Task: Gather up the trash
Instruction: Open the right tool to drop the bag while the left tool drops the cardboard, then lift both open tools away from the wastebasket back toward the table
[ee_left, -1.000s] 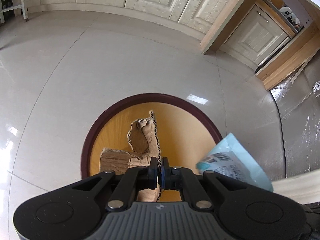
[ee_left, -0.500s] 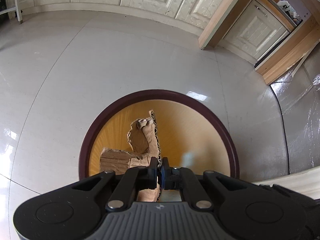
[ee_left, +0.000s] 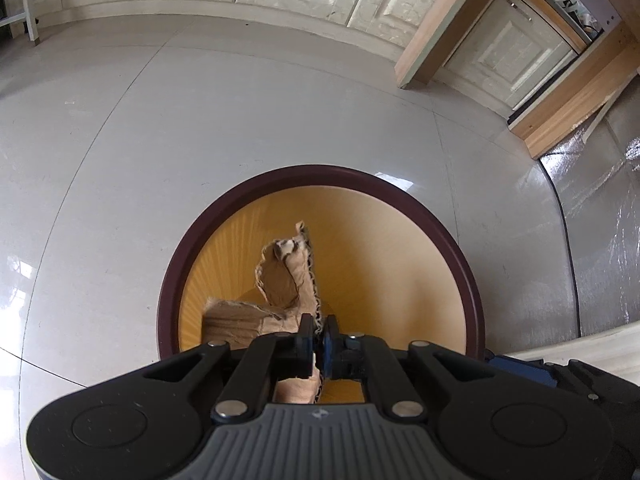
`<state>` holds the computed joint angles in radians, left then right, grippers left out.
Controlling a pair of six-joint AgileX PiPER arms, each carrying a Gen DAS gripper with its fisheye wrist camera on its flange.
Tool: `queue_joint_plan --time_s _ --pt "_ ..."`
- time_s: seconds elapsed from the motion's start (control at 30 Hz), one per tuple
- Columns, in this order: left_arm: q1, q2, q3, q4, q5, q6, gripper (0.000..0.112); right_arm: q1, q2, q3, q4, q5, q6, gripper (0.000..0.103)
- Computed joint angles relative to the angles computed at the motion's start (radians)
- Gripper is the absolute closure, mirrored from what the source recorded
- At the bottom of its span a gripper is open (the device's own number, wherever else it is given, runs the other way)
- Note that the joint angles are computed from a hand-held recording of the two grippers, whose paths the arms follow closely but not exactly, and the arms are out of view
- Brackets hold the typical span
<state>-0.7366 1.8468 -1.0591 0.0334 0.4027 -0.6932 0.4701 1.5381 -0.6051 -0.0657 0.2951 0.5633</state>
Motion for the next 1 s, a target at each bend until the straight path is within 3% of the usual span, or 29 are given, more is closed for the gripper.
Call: queue_joint_plan --time_s 0.1,0.53,0.63,0.8,1.0 --pt "-0.011 0.003 -0.011 0.052 0.031 -0.048 0.074 0.005 0.002 -0.010 -0.057 0.028 0.072 0.001" --pt "-0.018 -0.055 0.033 0.128 0.121 -0.120 0.061 0.027 -0.046 -0.013 -0.187 0.126 0.202 0.000" --pt "-0.022 -0.079 0.047 0.139 0.138 -0.139 0.051 0.035 -0.072 -0.008 -0.200 0.152 0.233 0.000" --pt "-0.036 -0.128 0.061 0.169 0.186 -0.176 0.024 0.049 -0.133 0.001 -0.214 0.211 0.272 0.000" --pt "-0.055 -0.216 0.094 0.182 0.256 -0.190 0.011 0.108 -0.229 0.000 -0.275 0.316 0.384 0.000"
